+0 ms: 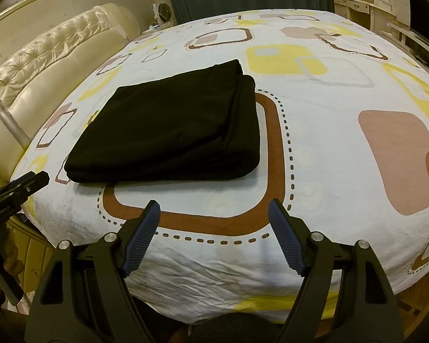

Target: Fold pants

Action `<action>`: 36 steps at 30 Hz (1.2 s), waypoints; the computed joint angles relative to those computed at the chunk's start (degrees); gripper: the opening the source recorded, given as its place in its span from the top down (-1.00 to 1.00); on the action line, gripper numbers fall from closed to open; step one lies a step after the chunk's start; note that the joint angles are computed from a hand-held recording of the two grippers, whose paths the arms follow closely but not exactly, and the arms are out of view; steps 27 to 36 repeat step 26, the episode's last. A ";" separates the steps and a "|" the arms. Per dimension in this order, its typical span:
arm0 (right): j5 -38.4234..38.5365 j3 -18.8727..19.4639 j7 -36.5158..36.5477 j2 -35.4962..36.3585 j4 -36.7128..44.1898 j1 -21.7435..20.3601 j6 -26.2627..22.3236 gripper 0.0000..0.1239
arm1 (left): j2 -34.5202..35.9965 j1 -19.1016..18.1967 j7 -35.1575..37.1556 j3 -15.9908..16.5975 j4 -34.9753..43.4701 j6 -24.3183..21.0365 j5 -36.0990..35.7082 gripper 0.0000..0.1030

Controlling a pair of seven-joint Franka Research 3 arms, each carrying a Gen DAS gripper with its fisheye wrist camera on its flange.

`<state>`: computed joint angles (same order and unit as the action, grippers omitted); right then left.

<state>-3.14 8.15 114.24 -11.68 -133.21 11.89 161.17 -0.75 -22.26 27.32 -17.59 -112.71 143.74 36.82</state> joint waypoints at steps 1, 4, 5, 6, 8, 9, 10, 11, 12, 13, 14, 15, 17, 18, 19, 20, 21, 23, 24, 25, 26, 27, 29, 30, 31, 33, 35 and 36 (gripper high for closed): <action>0.00 0.00 -0.06 0.02 -0.04 0.03 0.04 -0.25 | -0.13 0.07 0.39 0.11 -0.26 0.61 -0.98 -0.63; 0.17 -0.11 -0.46 0.07 -0.03 0.15 0.02 -0.25 | -0.20 0.23 0.54 0.20 -0.47 1.04 -1.67 -0.63; 0.33 -0.19 -0.68 0.09 0.01 0.22 -0.06 -0.25 | -0.19 0.22 0.50 0.15 -0.41 0.84 -1.51 -0.63; 0.54 -0.29 -0.96 0.08 0.03 0.29 -0.15 -0.25 | -0.11 0.18 0.33 0.06 -0.22 0.36 -1.01 -0.63; 0.61 -0.31 -1.13 0.06 0.03 0.27 -0.18 -0.25 | 0.06 0.09 0.20 -0.03 0.07 -0.41 -0.44 -0.67; 0.74 -0.30 -1.23 0.08 0.03 0.33 -0.23 -0.25 | 0.11 0.08 0.49 0.02 0.07 -0.28 -0.79 -0.68; 0.83 -0.33 -1.36 0.11 0.04 0.35 -0.23 -0.25 | 0.14 0.08 0.56 0.06 0.10 -0.23 -1.13 -0.68; 0.88 -0.36 -1.49 0.17 0.09 0.35 -0.27 -0.25 | 0.09 0.08 0.18 0.07 0.05 -0.21 -1.45 -0.70; 0.86 -0.30 -1.44 0.14 0.04 0.34 -0.24 -0.25 | 0.04 0.06 -0.60 0.05 0.05 -0.56 -1.38 -0.70; 1.00 -0.36 -1.59 0.16 0.02 0.39 -0.20 -0.25 | -0.14 0.05 -1.09 0.05 -0.13 -0.83 -1.32 -0.70; 1.05 -0.37 -1.64 0.17 0.04 0.39 -0.21 -0.25 | -0.38 0.21 -1.35 0.21 -0.67 0.44 -1.85 -0.70; 1.35 -0.48 -1.94 0.21 0.05 0.51 -0.19 -0.25 | -0.40 0.39 -0.11 0.42 -1.00 1.91 -3.35 -0.71; 3.27 -1.06 -3.47 0.39 0.08 1.29 -0.32 -0.25 | -0.43 0.74 0.87 0.64 -0.90 3.24 -4.27 -0.70; 4.62 -1.49 -4.65 0.54 0.15 1.78 -0.36 -0.25 | -0.42 1.00 0.83 0.77 -0.61 3.71 -3.33 -0.70; 6.74 -2.13 -6.33 0.68 0.39 2.52 -0.50 -0.25 | -0.39 1.24 0.58 0.86 -0.35 3.82 -2.43 -0.71; 8.61 -2.63 -7.88 0.82 0.72 3.06 -0.57 -0.25 | -0.17 1.68 0.24 1.14 0.26 3.89 -1.12 -0.70; 10.43 -3.13 -9.50 1.01 1.15 3.49 -0.49 -0.26 | 0.18 2.10 0.73 1.45 0.85 4.02 -0.52 -0.71; 11.93 -3.68 -11.72 2.04 3.14 3.25 -0.30 -0.30 | 2.33 3.16 3.13 2.37 3.73 2.72 0.00 -0.71; 11.97 -3.84 -12.21 2.88 4.48 2.76 0.01 -0.33 | 4.04 3.63 4.18 2.93 5.98 1.01 0.34 -0.71; 11.49 -4.15 -12.45 4.55 6.87 1.93 0.44 -0.35 | 5.72 4.07 4.82 3.63 8.07 -0.04 0.85 -0.71; 10.56 -4.46 -12.39 6.57 9.65 1.07 0.47 -0.37 | 8.61 4.78 5.01 4.87 11.48 -1.11 2.22 -0.71; 10.56 -4.46 -12.39 6.57 9.65 1.07 0.47 -0.37 | 8.61 4.78 5.01 4.87 11.48 -1.11 2.22 -0.71; 10.56 -4.46 -12.39 6.57 9.65 1.07 0.47 -0.37 | 8.61 4.78 5.01 4.87 11.48 -1.11 2.22 -0.71; 10.56 -4.46 -12.39 6.57 9.65 1.07 0.47 -0.37 | 8.61 4.78 5.01 4.87 11.48 -1.11 2.22 -0.71; 10.56 -4.46 -12.39 6.57 9.65 1.07 0.47 -0.37 | 8.61 4.78 5.01 4.87 11.48 -1.11 2.22 -0.71; 10.56 -4.46 -12.39 6.57 9.65 1.07 0.47 -0.37 | 8.61 4.78 5.01 4.87 11.48 -1.11 2.22 -0.71; 10.56 -4.46 -12.39 6.57 9.65 1.07 0.47 -0.37 | 8.61 4.78 5.01 4.87 11.48 -1.11 2.22 -0.71; 10.56 -4.46 -12.39 6.57 9.65 1.07 0.47 -0.37 | 8.61 4.78 5.01 4.87 11.48 -1.11 2.22 -0.71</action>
